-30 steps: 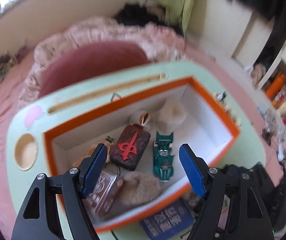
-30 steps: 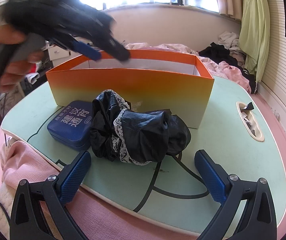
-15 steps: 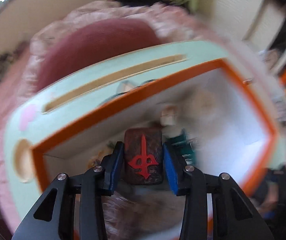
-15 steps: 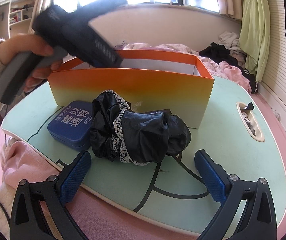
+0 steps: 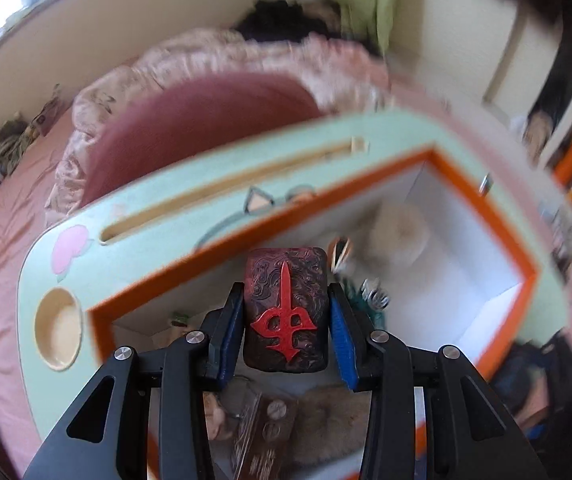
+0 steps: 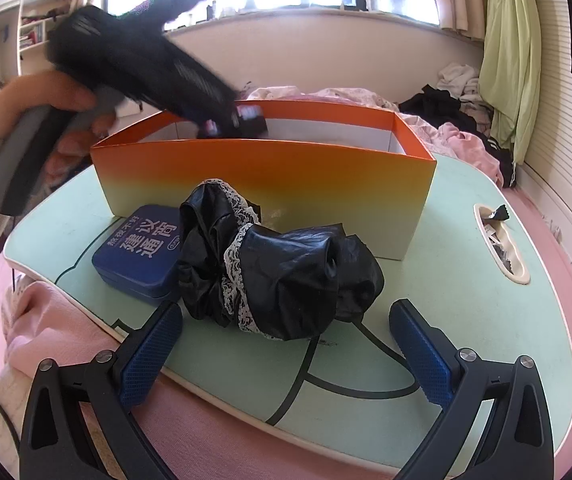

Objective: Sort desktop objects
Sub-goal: 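Lift the patterned box out with the left gripper and set it on the tray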

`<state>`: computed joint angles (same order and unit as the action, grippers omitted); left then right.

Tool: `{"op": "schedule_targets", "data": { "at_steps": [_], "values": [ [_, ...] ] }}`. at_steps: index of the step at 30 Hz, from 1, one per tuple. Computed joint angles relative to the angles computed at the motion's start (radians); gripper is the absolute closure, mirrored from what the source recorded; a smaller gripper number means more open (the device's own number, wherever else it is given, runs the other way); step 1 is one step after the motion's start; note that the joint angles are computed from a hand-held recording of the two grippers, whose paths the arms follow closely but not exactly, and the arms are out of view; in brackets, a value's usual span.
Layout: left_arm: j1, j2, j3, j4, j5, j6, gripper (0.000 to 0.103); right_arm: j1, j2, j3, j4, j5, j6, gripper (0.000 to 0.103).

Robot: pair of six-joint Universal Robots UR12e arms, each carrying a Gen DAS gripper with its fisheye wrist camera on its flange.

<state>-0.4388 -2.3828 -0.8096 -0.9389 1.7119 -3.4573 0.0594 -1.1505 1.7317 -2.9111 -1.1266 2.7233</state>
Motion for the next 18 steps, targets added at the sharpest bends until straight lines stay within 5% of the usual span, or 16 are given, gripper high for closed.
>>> {"op": "schedule_targets", "data": {
  "at_steps": [4,7,12,16,18],
  "values": [
    [0.001,0.116,-0.213,0.329,-0.062,-0.043,0.062,0.0,0.0,0.0,-0.001,-0.001,0.002,0.0],
    [-0.011,0.175,-0.34,0.482,-0.091,-0.017,0.062,0.001,0.0,0.001,-0.002,-0.003,0.003,0.0],
    [-0.034,0.223,-0.485,0.53,-0.072,-0.064,0.062,0.0,0.0,0.002,-0.003,-0.004,0.003,0.0],
    [-0.047,0.2,-0.475,0.451,-0.024,-0.093,0.062,0.0,0.0,0.003,-0.004,-0.003,0.003,0.0],
    [-0.04,0.193,-0.483,0.505,-0.059,-0.125,0.061,-0.001,-0.001,0.003,-0.005,-0.002,0.003,0.0]
  ]
}}
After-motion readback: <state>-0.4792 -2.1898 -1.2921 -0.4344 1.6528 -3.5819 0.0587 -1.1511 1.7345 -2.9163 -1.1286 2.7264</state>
